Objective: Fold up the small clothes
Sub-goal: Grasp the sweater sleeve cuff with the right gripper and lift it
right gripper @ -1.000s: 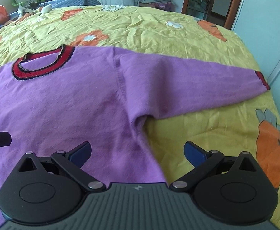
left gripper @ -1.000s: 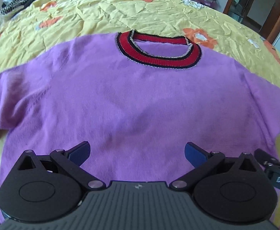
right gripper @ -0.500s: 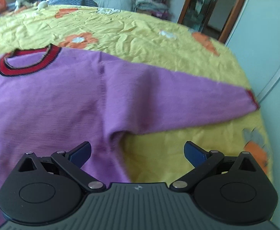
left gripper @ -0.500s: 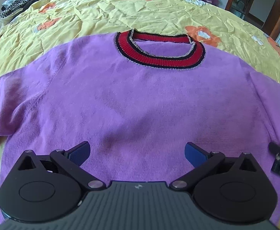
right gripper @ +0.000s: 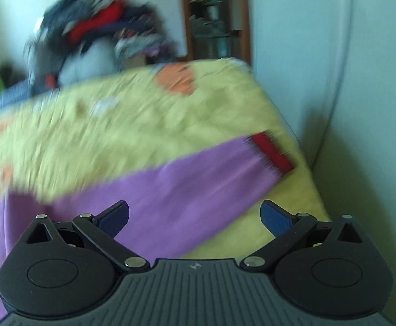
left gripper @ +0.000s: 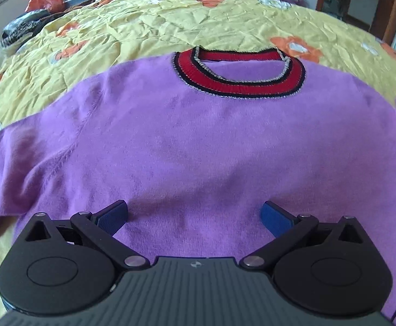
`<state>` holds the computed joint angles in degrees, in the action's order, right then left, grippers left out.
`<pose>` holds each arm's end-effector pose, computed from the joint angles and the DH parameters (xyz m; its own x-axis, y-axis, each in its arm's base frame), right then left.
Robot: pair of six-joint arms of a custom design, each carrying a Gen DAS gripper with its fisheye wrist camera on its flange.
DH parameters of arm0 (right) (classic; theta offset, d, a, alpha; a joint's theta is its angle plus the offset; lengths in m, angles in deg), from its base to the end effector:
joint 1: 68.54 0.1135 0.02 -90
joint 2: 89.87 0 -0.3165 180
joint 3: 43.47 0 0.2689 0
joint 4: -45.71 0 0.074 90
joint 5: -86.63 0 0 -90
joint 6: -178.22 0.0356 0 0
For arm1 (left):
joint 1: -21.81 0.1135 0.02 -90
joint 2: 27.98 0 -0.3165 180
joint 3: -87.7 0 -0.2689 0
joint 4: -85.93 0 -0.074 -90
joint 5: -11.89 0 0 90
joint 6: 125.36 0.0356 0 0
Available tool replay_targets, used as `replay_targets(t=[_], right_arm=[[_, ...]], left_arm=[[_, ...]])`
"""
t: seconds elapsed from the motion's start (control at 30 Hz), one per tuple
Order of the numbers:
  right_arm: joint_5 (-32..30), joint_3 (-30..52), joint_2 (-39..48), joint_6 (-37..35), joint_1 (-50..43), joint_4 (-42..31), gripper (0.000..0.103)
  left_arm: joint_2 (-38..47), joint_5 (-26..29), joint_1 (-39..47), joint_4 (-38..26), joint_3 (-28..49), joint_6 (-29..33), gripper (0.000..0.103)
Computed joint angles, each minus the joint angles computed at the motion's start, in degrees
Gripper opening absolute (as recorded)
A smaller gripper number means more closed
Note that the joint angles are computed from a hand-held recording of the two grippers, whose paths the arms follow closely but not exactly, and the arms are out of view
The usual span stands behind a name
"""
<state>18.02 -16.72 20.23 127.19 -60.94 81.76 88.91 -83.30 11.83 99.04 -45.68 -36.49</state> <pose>0.2322 0.0179 0.0649 -0.4896 0.5255 -0.6958 0.5530 0.8041 0.2181 0.3091 -0.0511 0.0507 -0.8298 0.1261 -0.5437 0.1079 0.9920 0.0653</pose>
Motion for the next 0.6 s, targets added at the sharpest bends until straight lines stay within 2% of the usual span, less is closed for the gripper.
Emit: replay_targets(t=[0.07, 0.2, 0.33, 0.4, 0.47, 0.53, 0.57, 0.6], right_arm=[[-10.99, -2.99, 1.48, -1.16, -9.94, 8.9, 0.103], [-20.5, -3.77, 6.48, -1.25, -20.94, 17.86, 0.103], [-30.61, -3.38, 13.08, -0.3, -26.89, 27.25, 0.103], [-32.59, -1.25, 13.26, 0.62, -27.91, 23.62, 0.103], [-27.58, 0.26, 10.33, 0.49, -25.79, 16.28, 0.103], [-28.85, 0.4, 11.49, 0.14, -25.59, 17.61, 0.102], [-29.43, 1.26, 11.8, -0.74, -25.51, 16.42, 0.089], [-27.74, 1.69, 11.95, -0.73, -24.65, 16.19, 0.059]], left_arm=[[0.36, 1.54, 0.83, 1.37, -0.54, -0.63, 0.103], [0.93, 2.41, 1.35, 4.72, -2.04, -1.41, 0.103], [1.43, 2.73, 1.47, 7.46, -3.19, -1.2, 0.103], [1.8, 3.11, 1.64, 9.36, -3.96, -0.85, 0.103], [2.33, 3.41, 1.77, 12.36, -5.28, -0.51, 0.103], [3.31, 3.4, 1.69, 16.27, -6.65, -0.37, 0.103], [3.98, 3.27, 1.6, 18.79, -7.55, -0.42, 0.103], [4.46, 3.09, 1.45, 20.48, -8.12, -0.48, 0.103]])
